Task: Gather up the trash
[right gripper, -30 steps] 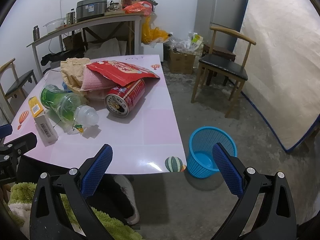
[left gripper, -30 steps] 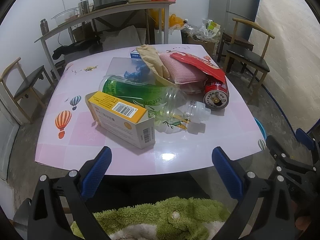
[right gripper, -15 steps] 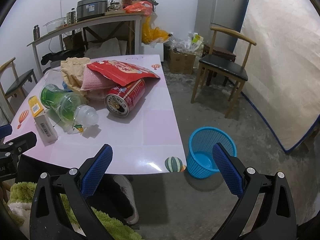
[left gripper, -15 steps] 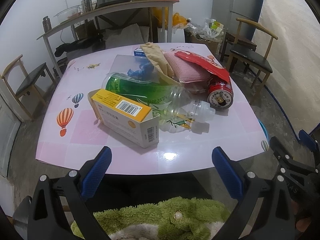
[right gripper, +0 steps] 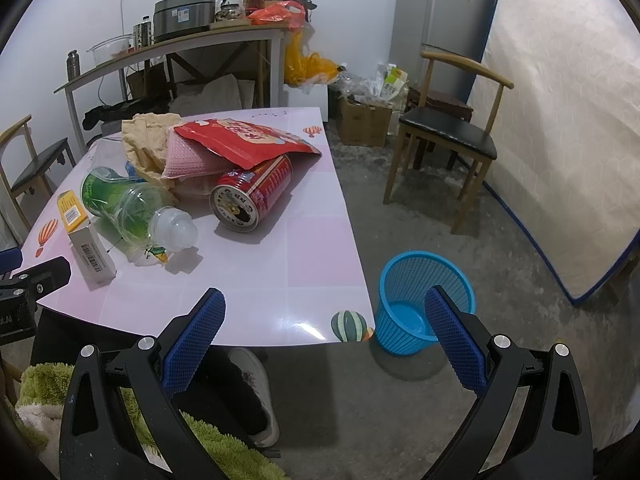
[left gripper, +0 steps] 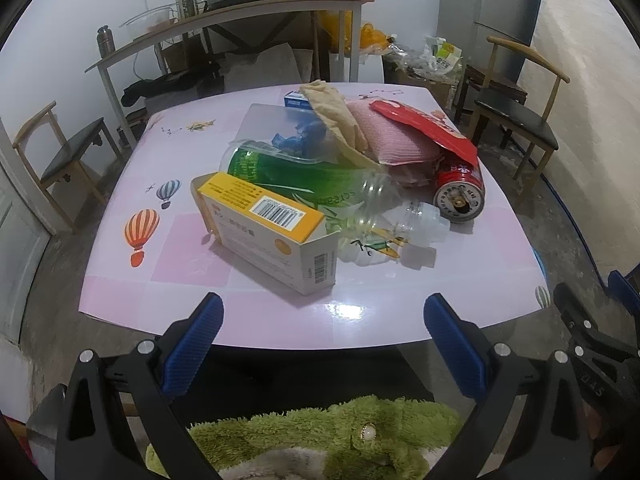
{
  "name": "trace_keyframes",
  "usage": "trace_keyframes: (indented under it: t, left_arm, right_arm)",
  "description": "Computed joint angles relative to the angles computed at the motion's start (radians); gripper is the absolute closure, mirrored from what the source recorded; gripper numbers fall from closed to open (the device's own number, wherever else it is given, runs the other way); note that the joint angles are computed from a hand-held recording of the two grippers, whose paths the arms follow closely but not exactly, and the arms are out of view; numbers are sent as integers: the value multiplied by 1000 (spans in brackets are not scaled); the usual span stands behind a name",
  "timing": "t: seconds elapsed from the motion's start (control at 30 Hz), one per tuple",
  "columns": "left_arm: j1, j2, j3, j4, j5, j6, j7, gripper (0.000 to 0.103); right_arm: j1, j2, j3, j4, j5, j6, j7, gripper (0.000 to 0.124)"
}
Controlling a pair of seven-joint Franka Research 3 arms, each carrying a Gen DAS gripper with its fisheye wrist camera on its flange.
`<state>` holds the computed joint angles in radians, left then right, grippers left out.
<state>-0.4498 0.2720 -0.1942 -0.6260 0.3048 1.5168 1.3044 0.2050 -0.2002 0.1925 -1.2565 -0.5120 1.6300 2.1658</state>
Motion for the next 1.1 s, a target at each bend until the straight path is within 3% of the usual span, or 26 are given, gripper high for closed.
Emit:
trace_keyframes:
  t: [0.27,0.57,0.87,1.1]
  left_arm:
    - [-13,34,12,60,10,-34,0,4]
    - [2,4,12,4,6,-12,-9,4]
    - [-2,28,17,45,8,-35,-10,4]
    - [87,-111,6,-201,-32,114,-18,4]
  right_arm:
    - [0,-3,-2,-6,5,8,2,29]
    - [1,-2,1,-10,7,12,3,29]
    - [15,20,3,14,5,3,5,29]
    - [31,50,-10,47,12,26,-11,29]
